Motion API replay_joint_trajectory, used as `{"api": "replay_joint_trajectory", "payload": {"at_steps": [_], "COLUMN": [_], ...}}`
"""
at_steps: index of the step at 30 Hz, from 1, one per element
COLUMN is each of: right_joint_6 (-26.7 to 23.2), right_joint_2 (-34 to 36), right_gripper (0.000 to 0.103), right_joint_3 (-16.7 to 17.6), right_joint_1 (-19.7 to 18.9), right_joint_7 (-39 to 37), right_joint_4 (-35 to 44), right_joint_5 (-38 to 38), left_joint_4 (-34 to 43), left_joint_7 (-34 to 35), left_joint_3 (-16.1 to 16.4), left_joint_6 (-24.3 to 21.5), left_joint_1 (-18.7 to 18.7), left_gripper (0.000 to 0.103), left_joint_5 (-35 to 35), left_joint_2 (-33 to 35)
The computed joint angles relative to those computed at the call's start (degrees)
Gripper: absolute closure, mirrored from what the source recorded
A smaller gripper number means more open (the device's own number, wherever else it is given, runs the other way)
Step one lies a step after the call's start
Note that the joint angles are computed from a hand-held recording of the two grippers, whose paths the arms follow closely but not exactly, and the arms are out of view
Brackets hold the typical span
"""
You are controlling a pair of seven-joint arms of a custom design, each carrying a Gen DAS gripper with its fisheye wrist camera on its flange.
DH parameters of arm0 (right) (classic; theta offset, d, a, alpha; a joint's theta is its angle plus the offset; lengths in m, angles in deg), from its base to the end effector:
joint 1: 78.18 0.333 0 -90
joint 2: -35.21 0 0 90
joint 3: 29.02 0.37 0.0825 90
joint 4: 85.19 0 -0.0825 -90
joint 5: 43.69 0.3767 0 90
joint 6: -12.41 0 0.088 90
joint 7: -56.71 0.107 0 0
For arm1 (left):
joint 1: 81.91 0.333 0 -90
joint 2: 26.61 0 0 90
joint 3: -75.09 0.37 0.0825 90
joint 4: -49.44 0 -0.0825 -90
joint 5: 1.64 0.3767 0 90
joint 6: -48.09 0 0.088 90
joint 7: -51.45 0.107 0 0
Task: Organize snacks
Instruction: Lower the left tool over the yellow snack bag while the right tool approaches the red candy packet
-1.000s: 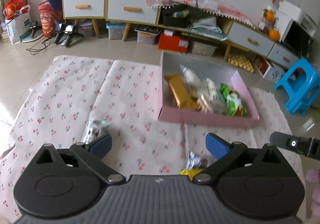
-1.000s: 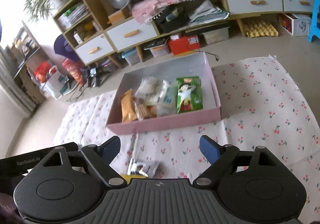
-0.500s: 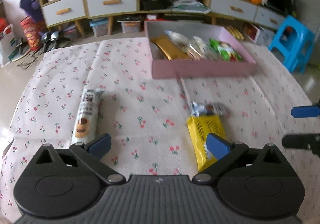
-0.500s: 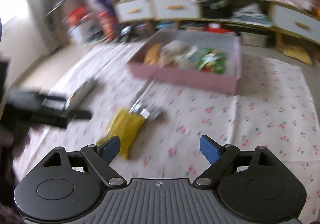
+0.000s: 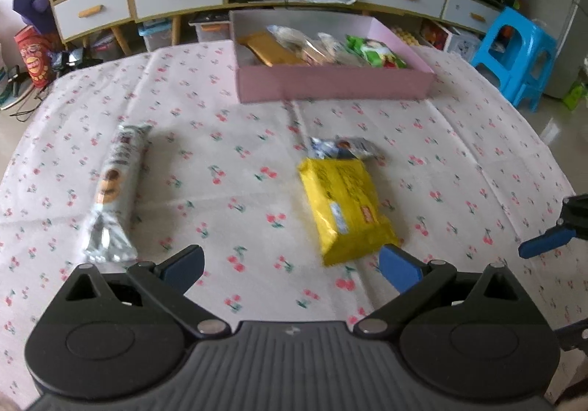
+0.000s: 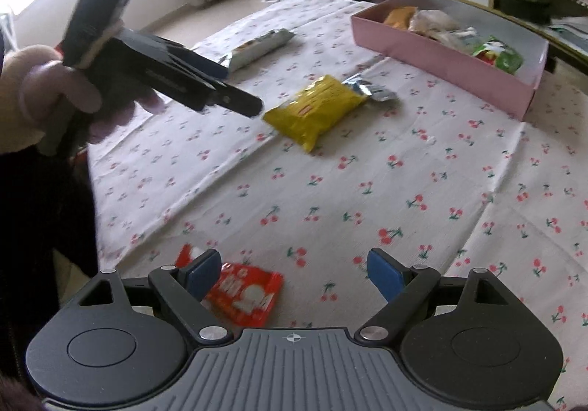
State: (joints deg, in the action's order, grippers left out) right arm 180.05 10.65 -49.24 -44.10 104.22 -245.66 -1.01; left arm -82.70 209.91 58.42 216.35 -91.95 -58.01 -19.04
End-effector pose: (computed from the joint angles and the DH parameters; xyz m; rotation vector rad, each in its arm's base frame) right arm 0.3656 0.0441 0.4187 -1.9958 1.5022 -0.1741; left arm 0.5108 -0.1933 0.3853 -1.1524 2.5617 -0.8599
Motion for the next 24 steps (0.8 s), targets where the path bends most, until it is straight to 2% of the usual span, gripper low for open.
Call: {"api": "replay_joint_trajectory", "payload": {"at_steps": [3,8,14,17,20,24], "right_joint_6": [-2.8,-5.1,-1.4,1.6,5.5,10.5], "right_joint_2": [-1.6,-1.0,2.1,3.4,5.0,7.2], "right_gripper": [0.015,0.015,0.015,0.015,0.015,0.016], "right_joint_3": [-0.2,2.9,5.3,4.7,3.8,4.9], "right_joint_1": [-0.8,-3.2,-2.7,-0.4,1.8,0.6], "right_joint_7": [-1.4,-2.0,-2.1,-2.5,-1.9,3.0], "right_joint_4": [-0.3,-0.6,-0.9,-0.9,-0.6,-0.7], "right_joint_5": [-1.0,-4.3,-5.4,-4.5,-3.7,-7.2], "left_joint_4": [-0.5,-0.6,-0.2,0.5,1.7,3.5], "left_joint_7": [1.0,7.5,16.3,21.7,28.4,36.3], "left_joint_3": [-0.6,-2.4,-4.8,-5.4,-5.5,-4.0], "left_joint_6": [0.5,3.9,7.0,7.8,8.1,8.2], "left_joint_1": [-0.4,-0.6,-0.4,-0.7,-1.3,-3.4], "left_gripper": [0.002,0.002,0.003,0.004,0.007,0.009], "left_joint_5": [-0.6,-6.2,-13.8,-18.6,-24.6,-32.5], "left_joint_2": [0.1,1.2,2.5,3.1,3.6,4.4]}}
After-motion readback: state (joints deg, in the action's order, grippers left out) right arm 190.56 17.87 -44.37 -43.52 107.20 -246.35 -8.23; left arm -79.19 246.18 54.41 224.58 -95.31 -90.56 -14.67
